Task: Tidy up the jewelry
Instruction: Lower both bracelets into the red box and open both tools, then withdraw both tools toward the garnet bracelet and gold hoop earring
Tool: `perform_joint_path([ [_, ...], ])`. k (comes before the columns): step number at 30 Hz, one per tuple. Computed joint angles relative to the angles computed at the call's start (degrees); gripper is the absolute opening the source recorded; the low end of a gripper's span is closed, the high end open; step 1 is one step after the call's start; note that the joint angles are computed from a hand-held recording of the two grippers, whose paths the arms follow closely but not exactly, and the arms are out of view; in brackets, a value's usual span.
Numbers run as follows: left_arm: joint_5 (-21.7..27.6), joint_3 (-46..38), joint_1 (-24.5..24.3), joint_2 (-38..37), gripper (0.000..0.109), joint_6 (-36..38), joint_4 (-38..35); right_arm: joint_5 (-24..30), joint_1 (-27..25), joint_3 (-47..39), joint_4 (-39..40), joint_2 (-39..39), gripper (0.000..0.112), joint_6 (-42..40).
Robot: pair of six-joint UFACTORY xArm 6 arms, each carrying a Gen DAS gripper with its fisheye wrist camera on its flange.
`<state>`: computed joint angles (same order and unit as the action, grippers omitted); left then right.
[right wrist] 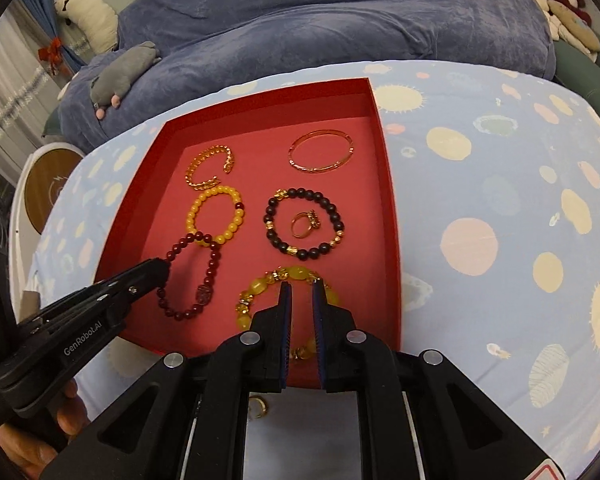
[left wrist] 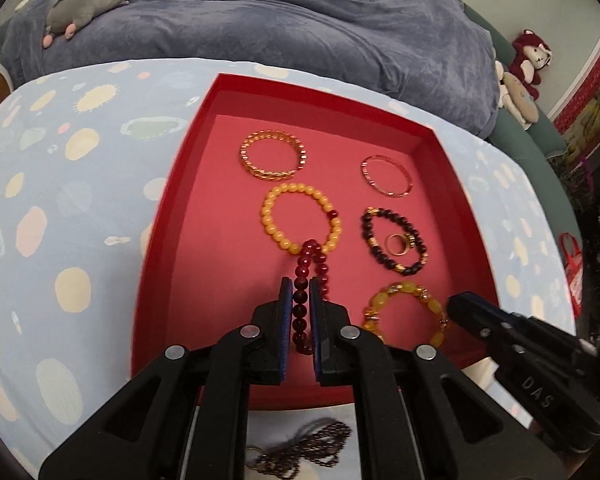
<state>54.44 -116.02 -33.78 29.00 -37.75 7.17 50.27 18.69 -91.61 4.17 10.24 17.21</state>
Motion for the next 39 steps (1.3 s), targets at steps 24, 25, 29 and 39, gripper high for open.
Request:
perform_joint_path([
  [24,1.06,18.77,-5.14,-15.97,0.044,-10.26,18.12,-3.64,2.27,15.2,-5.5,-15.9,0.036,4.79],
  [25,1.12,19.97,-5.65,-16.72,0.044,-10.42,17.95,-3.57,2.39,16.22,-5.51,-16.79,0.036,4.89],
  [29,0.97,24.91,-7.21,-19.4,0.044,-11.16,17.54,-3.07,3.04,19.96,-5.82,-19.94,0.036,5.64],
  [39,-2.57,29.76,-7.91,-20.58,0.049,-9.92,14.55,-2.41,4.08,25.16,-4.85,-23.51,0.036,6.14],
])
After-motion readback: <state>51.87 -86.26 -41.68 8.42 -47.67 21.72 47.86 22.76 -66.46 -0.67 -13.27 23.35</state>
